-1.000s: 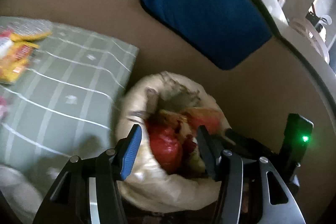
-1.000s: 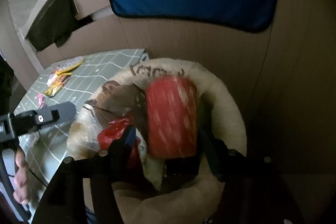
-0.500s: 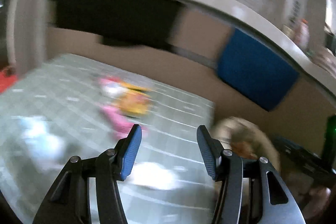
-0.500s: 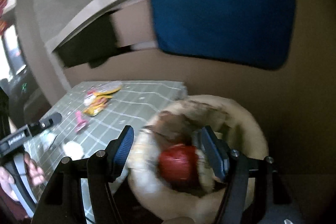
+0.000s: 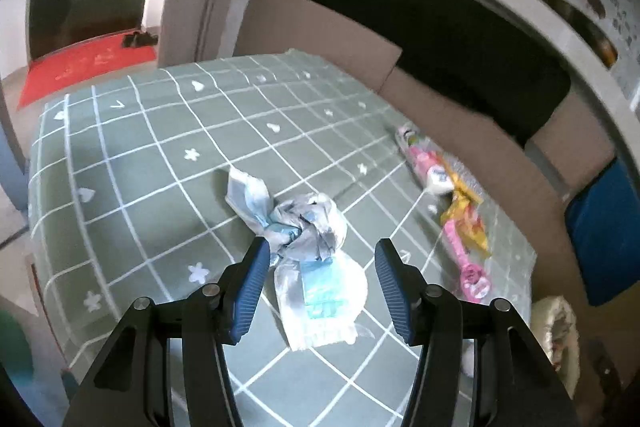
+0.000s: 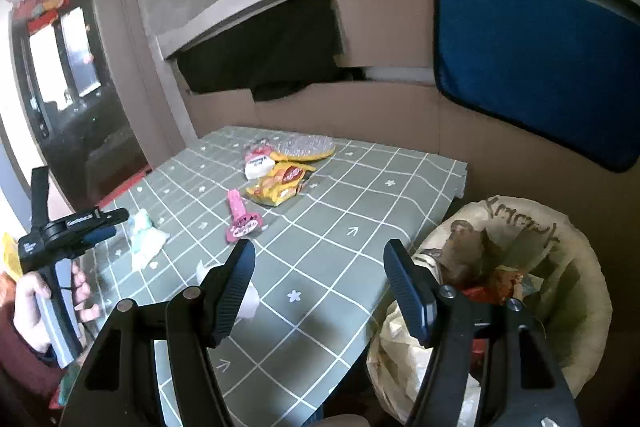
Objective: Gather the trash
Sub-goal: 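Grasp the white-and-blue tissue bundle with the left gripper and lift it, then grasp the pink Kleenex tissue pack with the right gripper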
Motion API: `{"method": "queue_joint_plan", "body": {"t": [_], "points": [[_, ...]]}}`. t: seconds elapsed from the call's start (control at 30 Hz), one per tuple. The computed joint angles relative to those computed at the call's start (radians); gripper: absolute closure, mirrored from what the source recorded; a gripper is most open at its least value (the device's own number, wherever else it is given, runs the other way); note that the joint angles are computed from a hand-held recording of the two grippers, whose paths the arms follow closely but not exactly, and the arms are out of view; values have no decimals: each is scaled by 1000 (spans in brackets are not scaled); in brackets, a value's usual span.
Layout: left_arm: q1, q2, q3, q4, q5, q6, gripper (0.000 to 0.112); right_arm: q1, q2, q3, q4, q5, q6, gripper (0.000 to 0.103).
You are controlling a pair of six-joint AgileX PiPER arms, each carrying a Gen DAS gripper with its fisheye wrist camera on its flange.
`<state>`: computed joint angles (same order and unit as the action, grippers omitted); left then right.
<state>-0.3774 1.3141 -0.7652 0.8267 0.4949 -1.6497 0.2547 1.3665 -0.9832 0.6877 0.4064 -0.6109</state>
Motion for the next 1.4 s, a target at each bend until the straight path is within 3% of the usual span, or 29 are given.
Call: {"method": "queue_joint_plan", "body": {"t": [0.2,0.33,0.5,0.93,1.0,1.1,1.23,1.4], "points": [[21,122,-69,27,15,-52,57,-10,34,2,23,15,-8,39],[93,136,-51,-61,-62,15,58,-12,43,11,32,13,-13,39],[96,79,-1,-7,-98,-39,70,-8,57,12,18,8,-7,39],[-92,-118,61,215,-52,-133,71,-12,47,44,158,-3,-135,39],[-62,-127,62,159,-129,-46,71,2,53,39,189,-4,-177,39],[-23,-115,49,53,-180,57,71,40,67,31,190,-26,-192,39],[-9,-116,44,0,-189,109,71,56,104,6,287,25,-314,39],[4,-111,33,-147,-218,291,71,110,201,-128,135,86,-203,39]]}}
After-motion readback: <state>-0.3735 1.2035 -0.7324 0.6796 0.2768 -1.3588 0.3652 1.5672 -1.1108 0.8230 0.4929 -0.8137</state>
